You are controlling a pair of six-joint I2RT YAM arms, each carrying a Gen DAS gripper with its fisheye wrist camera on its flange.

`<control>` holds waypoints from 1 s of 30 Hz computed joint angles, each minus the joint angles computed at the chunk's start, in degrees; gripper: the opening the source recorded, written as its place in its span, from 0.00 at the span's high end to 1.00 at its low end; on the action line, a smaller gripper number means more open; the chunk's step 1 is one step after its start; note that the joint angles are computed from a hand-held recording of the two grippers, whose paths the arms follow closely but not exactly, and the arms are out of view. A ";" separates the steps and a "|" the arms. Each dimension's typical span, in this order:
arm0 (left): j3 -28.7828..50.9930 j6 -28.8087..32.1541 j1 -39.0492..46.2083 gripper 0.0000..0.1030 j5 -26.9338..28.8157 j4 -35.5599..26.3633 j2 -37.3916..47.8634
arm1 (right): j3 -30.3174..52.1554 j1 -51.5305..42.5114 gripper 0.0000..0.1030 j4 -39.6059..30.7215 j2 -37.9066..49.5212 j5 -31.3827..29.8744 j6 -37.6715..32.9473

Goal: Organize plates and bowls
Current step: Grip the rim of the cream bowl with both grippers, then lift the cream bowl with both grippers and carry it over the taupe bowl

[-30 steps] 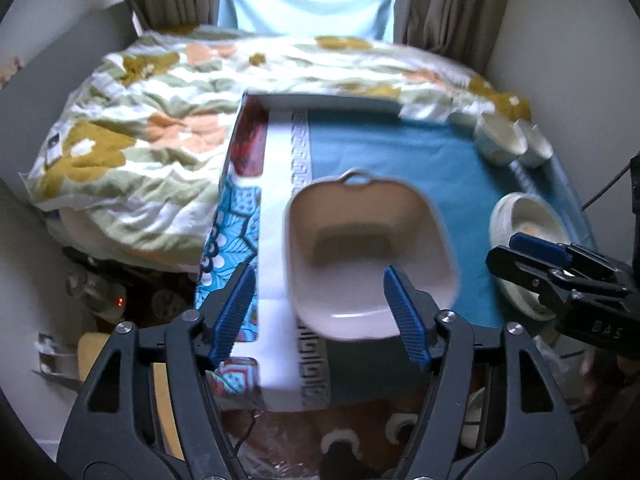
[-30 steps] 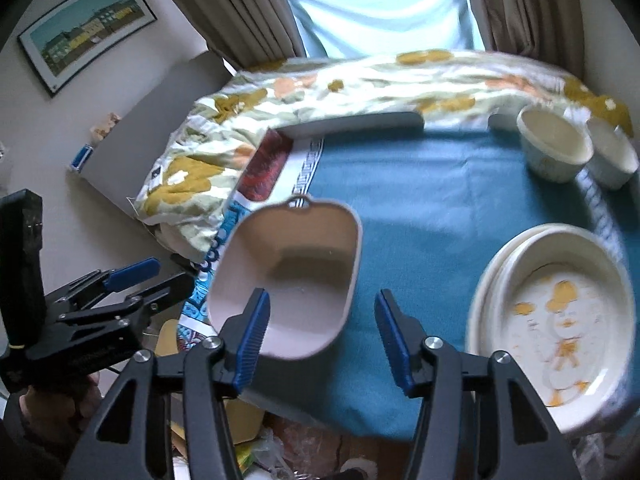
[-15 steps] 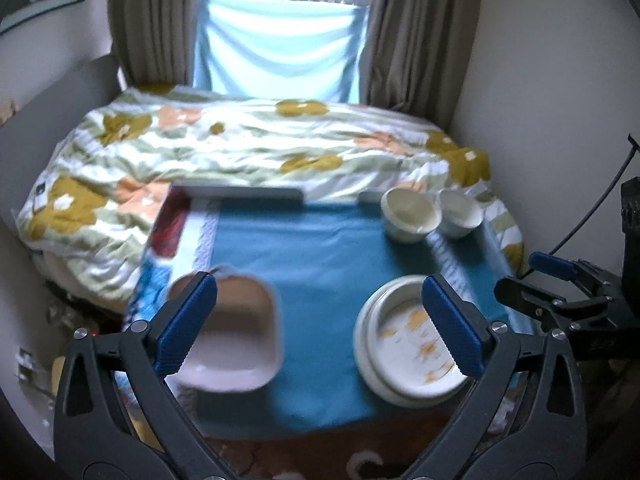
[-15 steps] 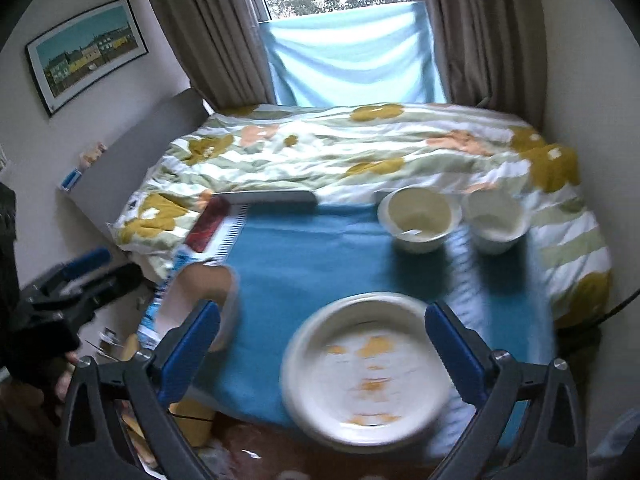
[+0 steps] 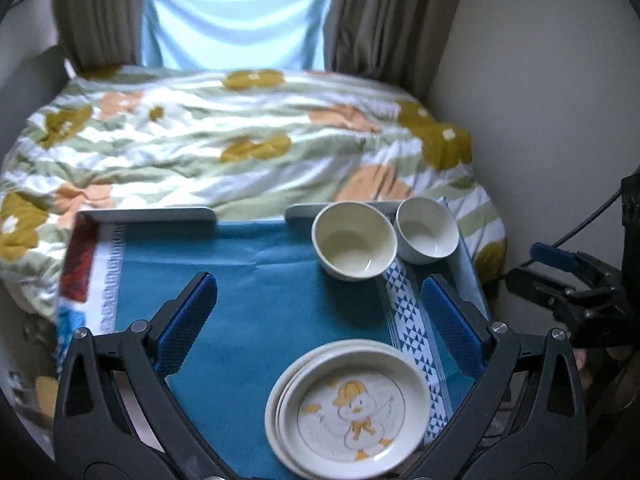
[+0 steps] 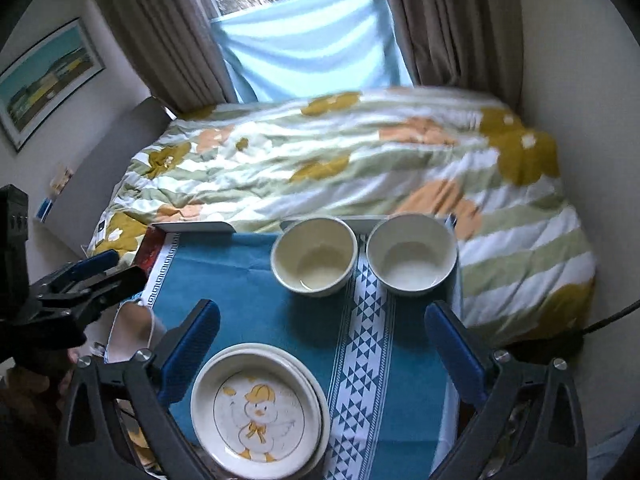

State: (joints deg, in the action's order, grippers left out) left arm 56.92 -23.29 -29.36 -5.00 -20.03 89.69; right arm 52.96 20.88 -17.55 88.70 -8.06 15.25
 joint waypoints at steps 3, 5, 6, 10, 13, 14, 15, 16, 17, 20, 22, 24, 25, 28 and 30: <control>6.82 3.22 2.77 0.01 3.43 0.20 10.71 | 4.33 -0.89 0.06 1.54 9.64 -2.09 1.50; 13.02 4.99 4.56 0.04 6.16 -0.87 18.65 | 6.77 -1.52 0.20 2.72 14.98 -4.29 2.84; 15.34 5.57 5.15 0.06 7.33 -1.15 21.67 | 8.61 -1.51 0.23 3.12 18.37 -5.01 3.80; 27.29 7.86 7.25 0.28 11.48 -4.65 35.03 | 15.71 -2.18 0.44 3.41 29.42 -7.92 8.41; 34.12 9.14 8.04 0.39 13.50 -7.47 41.55 | 20.26 -2.58 0.54 2.84 35.23 -8.79 11.19; 36.59 9.57 8.22 0.44 14.17 -8.66 43.67 | 21.28 -2.68 0.58 2.68 36.33 -9.01 11.64; 38.67 9.88 8.33 0.47 14.80 -9.66 45.42 | 22.69 -2.86 0.59 2.40 37.76 -9.25 12.13; 41.08 10.28 8.47 0.54 15.66 -10.94 47.44 | 23.46 -2.98 0.63 2.30 38.60 -9.35 12.46; 42.32 10.58 8.61 0.57 16.13 -11.57 48.59 | 24.44 -3.10 0.66 1.98 39.47 -9.52 12.74; 46.35 11.26 8.86 0.80 17.10 -13.98 51.83 | 26.44 -3.23 0.70 1.28 41.24 -9.59 13.14; 47.62 11.64 8.85 0.89 17.62 -15.04 53.07 | 27.34 -3.47 0.78 0.74 42.14 -9.94 12.95; 48.32 11.81 8.61 0.92 17.97 -15.19 53.68 | 28.31 -3.33 0.82 -0.26 42.89 -9.53 12.58; 48.33 11.76 8.42 0.93 17.82 -15.12 53.66 | 28.42 -3.35 0.82 -0.37 42.95 -9.52 12.47; 47.91 11.59 7.91 0.93 16.58 -14.67 53.35 | 28.56 -3.36 0.82 -0.55 43.04 -9.34 12.04; 47.20 11.38 7.94 0.93 16.66 -14.44 52.82 | 28.18 -3.47 0.83 -0.27 42.86 -9.24 11.70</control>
